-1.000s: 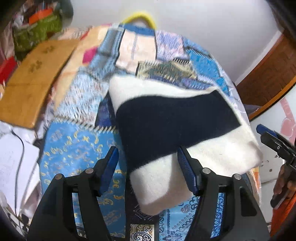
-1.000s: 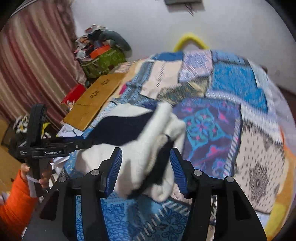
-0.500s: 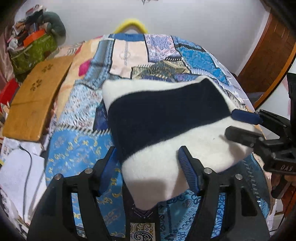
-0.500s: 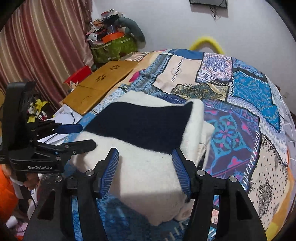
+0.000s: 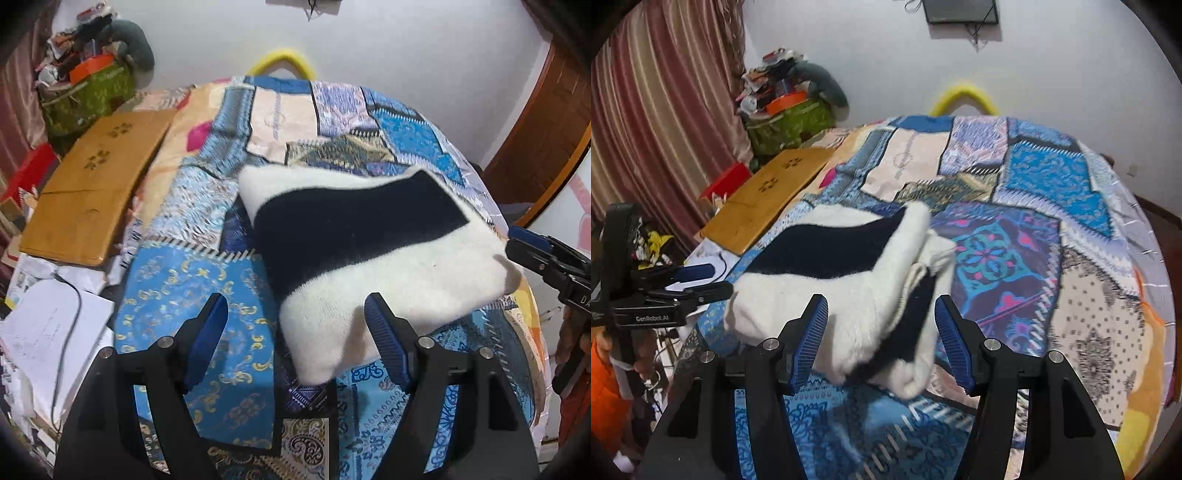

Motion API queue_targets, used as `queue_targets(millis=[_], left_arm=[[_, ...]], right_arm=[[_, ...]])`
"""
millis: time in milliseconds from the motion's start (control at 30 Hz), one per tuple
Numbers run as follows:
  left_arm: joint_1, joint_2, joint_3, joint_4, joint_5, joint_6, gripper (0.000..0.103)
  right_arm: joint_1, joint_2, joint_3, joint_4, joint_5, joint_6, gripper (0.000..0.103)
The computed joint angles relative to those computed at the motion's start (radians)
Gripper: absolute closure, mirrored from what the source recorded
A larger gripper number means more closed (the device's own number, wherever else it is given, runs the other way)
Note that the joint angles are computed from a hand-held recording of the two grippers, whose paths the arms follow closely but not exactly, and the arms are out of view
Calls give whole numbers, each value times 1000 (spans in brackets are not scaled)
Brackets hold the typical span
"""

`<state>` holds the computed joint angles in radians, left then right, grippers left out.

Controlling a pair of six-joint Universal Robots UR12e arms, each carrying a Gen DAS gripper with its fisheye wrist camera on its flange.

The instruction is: Fold small clothes

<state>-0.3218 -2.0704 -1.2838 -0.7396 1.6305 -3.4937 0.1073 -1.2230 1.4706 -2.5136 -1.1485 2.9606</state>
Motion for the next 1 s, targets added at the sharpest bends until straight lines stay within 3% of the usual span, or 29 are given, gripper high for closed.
queue_targets(millis=[233,700,867,1000], left_arm=[[-28,50,-29,141,85,1,27],[-109,115,-61,489,238,113,27],[-133,132,-88,580,258,147,27],[-155,135,-105,631,315,169,21]], right_arm=[[-10,-51,42,-122,29,37,47],[-14,-164,155,-508,108,137,47],[-7,-188,193,-604,91,165,46],[-1,-201,218,-636,72,182,37]])
